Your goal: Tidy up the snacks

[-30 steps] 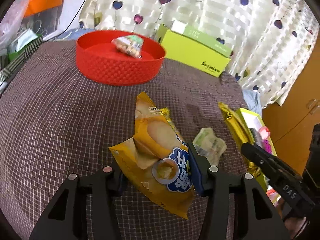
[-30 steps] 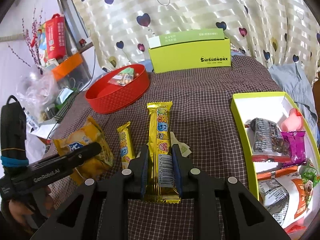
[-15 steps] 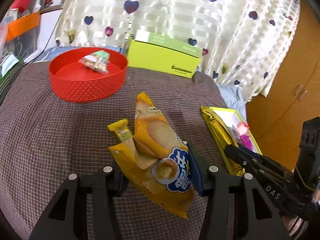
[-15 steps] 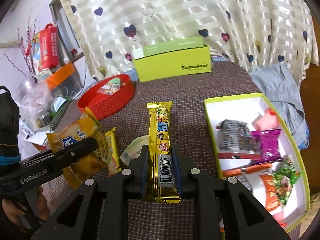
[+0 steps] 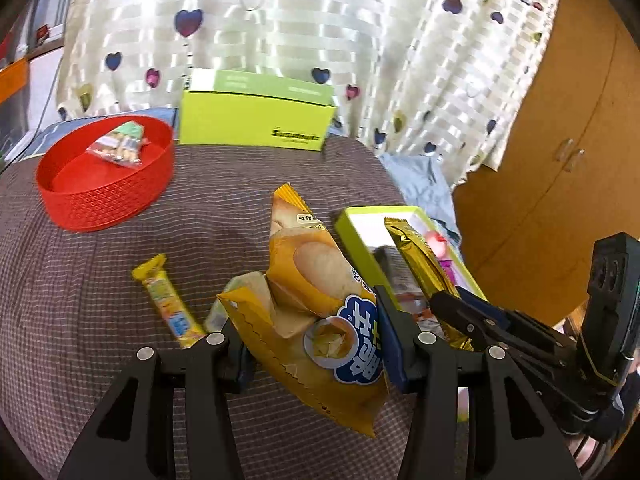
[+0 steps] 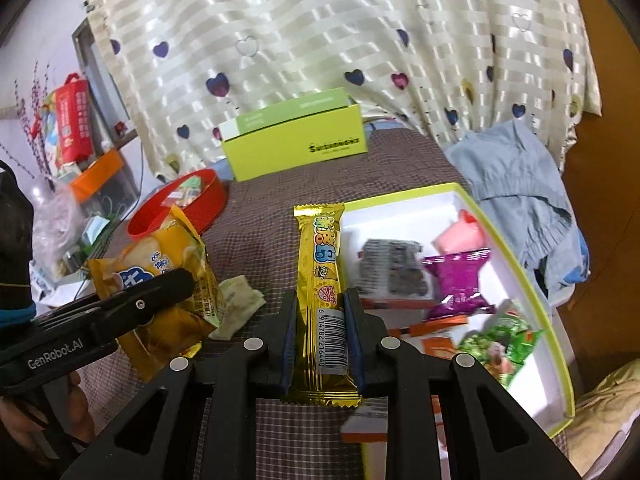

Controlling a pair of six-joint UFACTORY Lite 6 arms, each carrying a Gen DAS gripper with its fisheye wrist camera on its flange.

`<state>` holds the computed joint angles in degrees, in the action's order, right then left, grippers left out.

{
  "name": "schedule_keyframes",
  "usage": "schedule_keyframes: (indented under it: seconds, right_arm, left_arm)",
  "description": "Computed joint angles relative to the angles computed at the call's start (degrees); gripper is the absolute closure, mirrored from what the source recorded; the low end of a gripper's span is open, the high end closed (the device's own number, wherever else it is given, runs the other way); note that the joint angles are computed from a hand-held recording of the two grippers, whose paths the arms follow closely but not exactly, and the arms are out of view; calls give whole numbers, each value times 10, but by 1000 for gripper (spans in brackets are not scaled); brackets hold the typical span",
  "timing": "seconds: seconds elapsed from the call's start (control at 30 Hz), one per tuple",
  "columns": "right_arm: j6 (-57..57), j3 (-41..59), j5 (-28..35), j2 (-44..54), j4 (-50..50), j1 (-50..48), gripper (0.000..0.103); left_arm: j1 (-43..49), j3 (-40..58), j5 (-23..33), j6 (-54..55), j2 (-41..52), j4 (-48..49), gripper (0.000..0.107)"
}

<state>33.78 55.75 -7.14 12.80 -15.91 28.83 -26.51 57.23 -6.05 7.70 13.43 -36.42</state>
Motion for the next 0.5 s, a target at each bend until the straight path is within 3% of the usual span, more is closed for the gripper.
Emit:
schedule_keyframes:
  seconds: [0.3,0.5]
  right_arm:
    - [64,-46,-3,-47,-77,-52,82]
    - [99,-76,-5,-71,-123,-89,82]
  left_arm:
    - [-32,78,21,30,50,-29,56]
    - [-42,136,40,-9,91,11,56]
